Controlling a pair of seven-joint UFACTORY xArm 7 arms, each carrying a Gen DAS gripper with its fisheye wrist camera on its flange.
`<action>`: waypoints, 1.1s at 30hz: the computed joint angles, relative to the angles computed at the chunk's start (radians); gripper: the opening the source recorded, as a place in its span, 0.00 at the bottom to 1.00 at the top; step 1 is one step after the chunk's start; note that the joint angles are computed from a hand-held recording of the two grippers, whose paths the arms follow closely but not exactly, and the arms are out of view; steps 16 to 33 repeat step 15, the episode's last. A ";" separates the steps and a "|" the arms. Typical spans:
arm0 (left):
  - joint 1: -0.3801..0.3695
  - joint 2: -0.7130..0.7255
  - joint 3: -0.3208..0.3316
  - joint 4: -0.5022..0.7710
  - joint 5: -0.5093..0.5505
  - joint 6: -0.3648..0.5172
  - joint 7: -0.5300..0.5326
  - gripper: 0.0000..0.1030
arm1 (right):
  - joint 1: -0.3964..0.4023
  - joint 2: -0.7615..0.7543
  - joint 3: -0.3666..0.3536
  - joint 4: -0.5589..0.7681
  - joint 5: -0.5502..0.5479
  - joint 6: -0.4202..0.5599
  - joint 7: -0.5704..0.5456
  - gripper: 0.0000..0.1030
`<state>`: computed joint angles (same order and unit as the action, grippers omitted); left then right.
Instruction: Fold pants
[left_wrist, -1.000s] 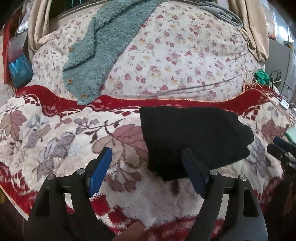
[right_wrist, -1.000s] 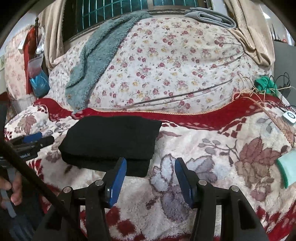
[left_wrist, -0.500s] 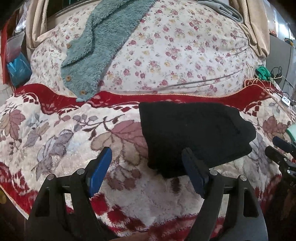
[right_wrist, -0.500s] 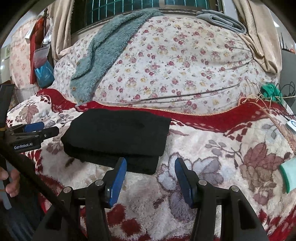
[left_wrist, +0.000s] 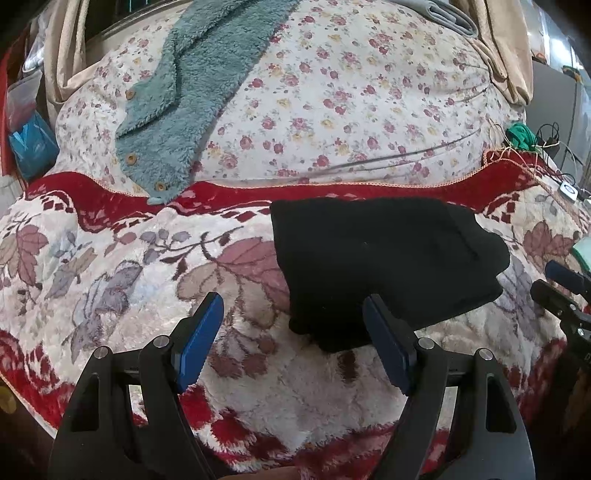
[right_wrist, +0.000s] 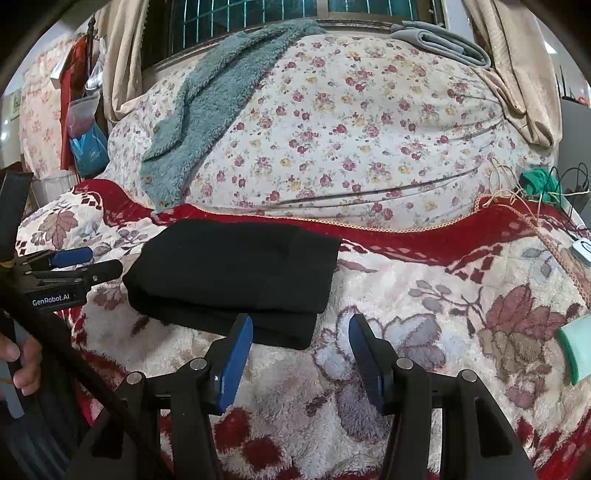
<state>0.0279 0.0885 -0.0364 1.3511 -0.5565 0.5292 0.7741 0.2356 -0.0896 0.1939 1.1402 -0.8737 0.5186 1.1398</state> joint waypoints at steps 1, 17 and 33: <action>0.001 0.000 -0.001 0.001 -0.007 0.005 0.008 0.76 | 0.000 0.000 0.000 0.000 0.000 0.002 0.000 0.51; -0.025 -0.063 0.000 -0.069 -0.319 -0.025 0.371 0.76 | 0.001 -0.002 0.002 0.003 -0.011 0.007 0.007 0.51; -0.025 -0.063 0.000 -0.069 -0.319 -0.025 0.371 0.76 | 0.001 -0.002 0.002 0.003 -0.011 0.007 0.007 0.51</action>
